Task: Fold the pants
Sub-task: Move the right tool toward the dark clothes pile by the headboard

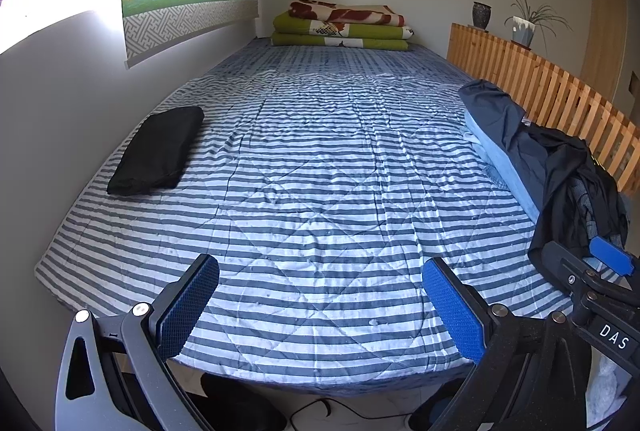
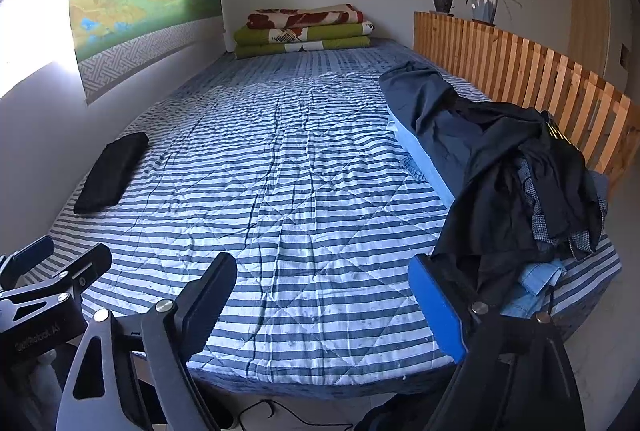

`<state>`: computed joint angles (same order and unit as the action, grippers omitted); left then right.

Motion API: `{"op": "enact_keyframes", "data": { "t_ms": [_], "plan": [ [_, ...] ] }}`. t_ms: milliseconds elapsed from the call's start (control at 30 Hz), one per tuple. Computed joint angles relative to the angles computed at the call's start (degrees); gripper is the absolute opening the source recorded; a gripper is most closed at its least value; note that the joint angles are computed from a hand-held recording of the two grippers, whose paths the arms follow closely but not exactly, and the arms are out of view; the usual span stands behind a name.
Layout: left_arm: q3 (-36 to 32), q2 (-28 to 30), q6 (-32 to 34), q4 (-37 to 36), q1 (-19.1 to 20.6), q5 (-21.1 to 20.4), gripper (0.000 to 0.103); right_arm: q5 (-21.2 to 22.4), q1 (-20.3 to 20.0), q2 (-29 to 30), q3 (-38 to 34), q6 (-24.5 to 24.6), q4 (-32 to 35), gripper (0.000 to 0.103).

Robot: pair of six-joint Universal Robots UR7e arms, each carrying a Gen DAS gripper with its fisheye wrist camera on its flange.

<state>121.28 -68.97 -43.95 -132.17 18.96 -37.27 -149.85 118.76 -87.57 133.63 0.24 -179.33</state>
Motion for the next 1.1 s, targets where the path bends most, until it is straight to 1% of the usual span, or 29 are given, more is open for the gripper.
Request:
{"op": "enact_keyframes", "data": {
  "t_ms": [300,533,667,900,1100],
  "plan": [
    [-0.02,0.28,-0.28,0.14,-0.11,0.05,0.103,0.65,-0.42,-0.58,0.04,-0.07,0.37,0.082],
    [-0.77,1.22,0.12,-0.08,0.29,-0.19,0.103,1.76,-1.48,-0.6,-0.44,-1.71,-0.29,0.08],
    [-1.34,2.01,0.88,-0.58,0.65,-0.34,0.103,2.57,-2.62,-1.26,-1.0,-2.13,0.32,0.076],
    [-2.71,4.07,2.77,-2.5,1.62,-0.98,0.103,2.41,-4.55,-1.75,-1.59,-4.32,-1.21,0.075],
    [-4.27,6.49,4.87,-3.98,2.34,-1.67,0.103,4.51,-8.2,-3.92,-2.35,-5.72,-0.16,0.069]
  ]
}}
